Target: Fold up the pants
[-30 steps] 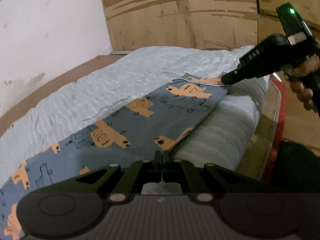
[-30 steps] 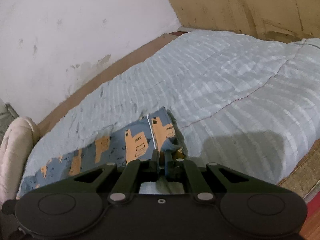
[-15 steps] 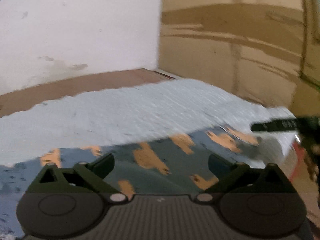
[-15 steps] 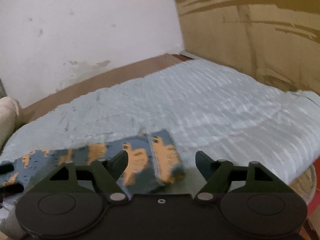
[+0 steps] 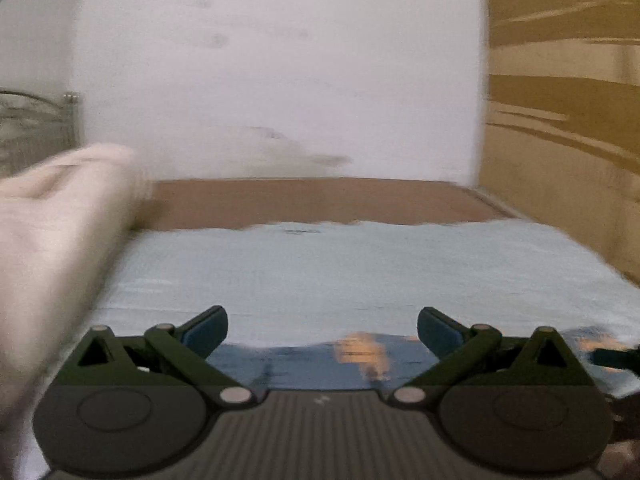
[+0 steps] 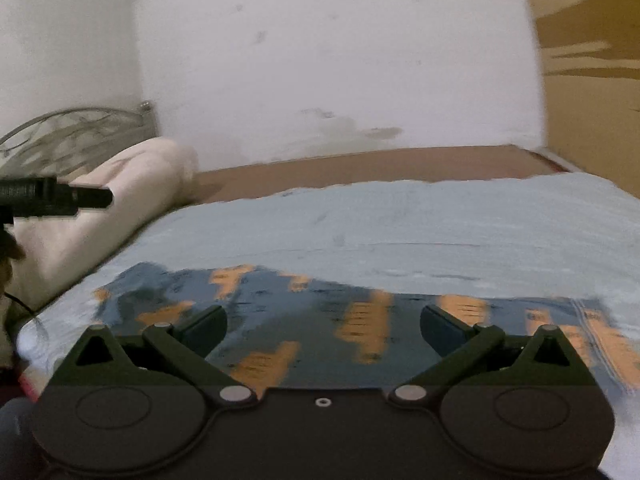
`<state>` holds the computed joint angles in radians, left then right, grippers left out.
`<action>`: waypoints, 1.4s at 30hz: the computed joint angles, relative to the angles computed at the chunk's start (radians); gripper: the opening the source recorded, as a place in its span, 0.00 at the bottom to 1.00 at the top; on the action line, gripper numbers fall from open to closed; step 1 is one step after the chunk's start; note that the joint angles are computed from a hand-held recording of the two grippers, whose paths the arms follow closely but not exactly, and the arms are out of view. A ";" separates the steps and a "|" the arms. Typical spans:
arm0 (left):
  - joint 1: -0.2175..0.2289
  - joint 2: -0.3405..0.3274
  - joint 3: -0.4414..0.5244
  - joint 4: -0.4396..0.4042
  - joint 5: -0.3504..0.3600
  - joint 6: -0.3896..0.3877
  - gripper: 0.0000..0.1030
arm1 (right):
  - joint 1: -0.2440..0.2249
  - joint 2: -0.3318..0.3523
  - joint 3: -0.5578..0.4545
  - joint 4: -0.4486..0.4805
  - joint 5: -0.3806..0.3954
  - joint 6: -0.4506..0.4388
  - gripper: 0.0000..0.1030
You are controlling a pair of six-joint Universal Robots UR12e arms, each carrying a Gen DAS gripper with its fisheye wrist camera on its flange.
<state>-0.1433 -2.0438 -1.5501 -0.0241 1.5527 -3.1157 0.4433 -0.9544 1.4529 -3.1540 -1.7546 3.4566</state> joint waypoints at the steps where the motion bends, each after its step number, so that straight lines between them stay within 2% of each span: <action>1: 0.009 0.008 -0.007 0.000 0.034 -0.002 1.00 | 0.004 0.013 -0.021 0.005 0.018 -0.008 0.99; 3: 0.036 0.025 -0.032 0.015 0.074 -0.011 1.00 | 0.009 0.041 -0.065 0.023 0.058 -0.016 0.99; 5: 0.071 0.040 -0.062 0.023 0.048 -0.025 1.00 | 0.015 0.064 -0.104 0.045 0.077 -0.022 0.99; 7: 0.102 0.049 -0.085 0.002 0.018 -0.057 1.00 | 0.027 0.087 -0.141 0.055 0.062 -0.049 0.99; 9: 0.123 0.044 -0.098 -0.011 -0.001 -0.083 1.00 | 0.041 0.114 -0.187 0.088 0.035 -0.096 0.99; 11: 0.143 0.031 -0.101 -0.027 -0.024 -0.104 1.00 | 0.047 0.128 -0.213 0.113 0.041 -0.122 0.99; 13: 0.161 0.014 -0.103 -0.049 -0.068 -0.122 1.00 | 0.050 0.144 -0.240 0.141 0.063 -0.121 0.99; 16: 0.189 -0.023 -0.097 -0.057 -0.175 -0.156 1.00 | 0.055 0.165 -0.275 0.177 0.077 -0.110 0.99; 19: 0.193 -0.062 -0.068 -0.074 -0.224 -0.179 1.00 | 0.062 0.187 -0.308 0.201 0.063 -0.093 0.99; 24: 0.178 -0.102 -0.026 -0.095 -0.193 -0.153 1.00 | 0.066 0.221 -0.341 0.189 0.050 -0.113 0.99; 29: 0.176 -0.118 0.013 -0.159 -0.205 -0.190 0.99 | 0.064 0.232 -0.351 0.187 0.074 -0.139 0.99; 35: 0.184 -0.122 0.039 -0.236 -0.232 -0.274 0.82 | 0.066 0.236 -0.354 0.188 0.070 -0.155 0.99; 38: 0.186 -0.123 0.037 -0.233 -0.255 -0.283 0.66 | 0.066 0.237 -0.353 0.187 0.064 -0.132 0.99; 39: 0.187 -0.123 0.037 -0.231 -0.262 -0.286 0.55 | 0.065 0.237 -0.353 0.187 0.062 -0.124 0.99; 41: 0.188 -0.124 0.038 -0.229 -0.272 -0.296 0.46 | 0.065 0.238 -0.354 0.191 0.059 -0.114 0.99; 42: 0.185 -0.125 0.039 -0.224 -0.259 -0.301 0.35 | 0.065 0.238 -0.355 0.194 0.059 -0.109 0.99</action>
